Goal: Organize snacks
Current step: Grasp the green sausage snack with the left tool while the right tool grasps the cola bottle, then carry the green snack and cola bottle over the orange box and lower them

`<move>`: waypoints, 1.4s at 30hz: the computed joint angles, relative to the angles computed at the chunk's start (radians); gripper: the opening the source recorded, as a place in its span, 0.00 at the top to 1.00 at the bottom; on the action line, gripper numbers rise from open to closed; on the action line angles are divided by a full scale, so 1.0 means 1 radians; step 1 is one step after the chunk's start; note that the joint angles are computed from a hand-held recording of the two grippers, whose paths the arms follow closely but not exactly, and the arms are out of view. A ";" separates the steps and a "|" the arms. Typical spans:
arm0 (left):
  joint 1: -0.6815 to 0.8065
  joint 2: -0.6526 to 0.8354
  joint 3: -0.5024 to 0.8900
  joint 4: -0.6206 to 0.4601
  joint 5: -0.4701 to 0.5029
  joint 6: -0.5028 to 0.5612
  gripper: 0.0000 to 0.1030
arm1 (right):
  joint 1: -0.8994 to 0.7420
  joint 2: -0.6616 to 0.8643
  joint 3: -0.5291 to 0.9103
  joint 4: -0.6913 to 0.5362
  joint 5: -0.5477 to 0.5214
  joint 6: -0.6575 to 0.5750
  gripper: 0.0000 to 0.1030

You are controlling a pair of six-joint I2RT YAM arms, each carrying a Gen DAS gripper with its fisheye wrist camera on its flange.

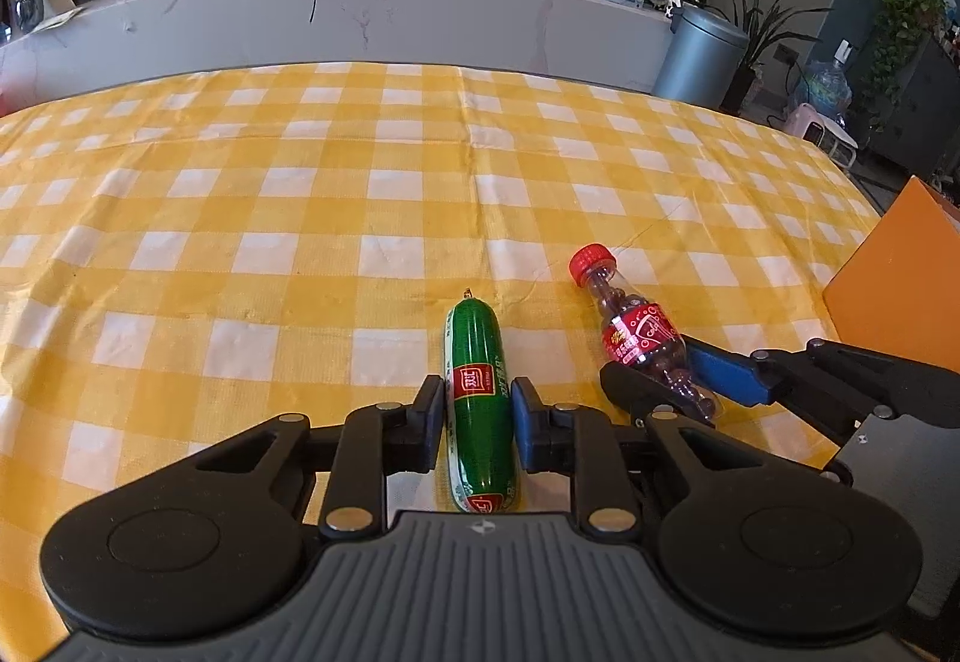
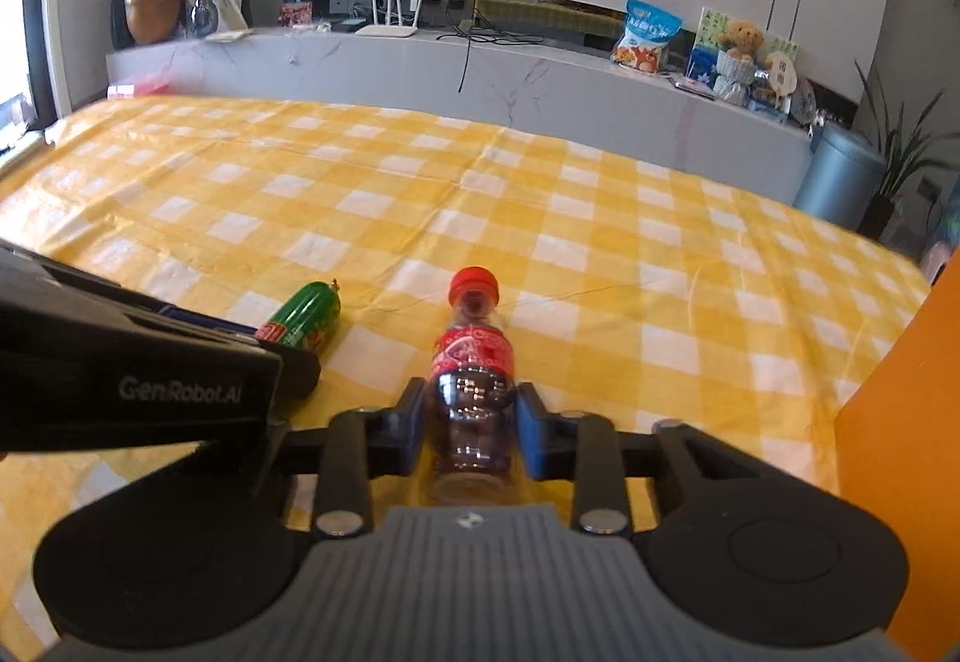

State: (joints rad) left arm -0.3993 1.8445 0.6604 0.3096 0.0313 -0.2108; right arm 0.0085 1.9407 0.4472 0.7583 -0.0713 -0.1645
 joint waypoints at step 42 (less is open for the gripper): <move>-0.551 -0.528 0.065 -0.369 0.004 -0.110 0.75 | -1.459 -0.772 0.240 -1.810 -0.864 -0.992 0.72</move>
State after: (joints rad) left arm -0.9504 1.3165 0.7258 -0.0595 0.0352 -0.3210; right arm -1.4509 1.1689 0.6876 -1.0520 -0.9356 -1.1560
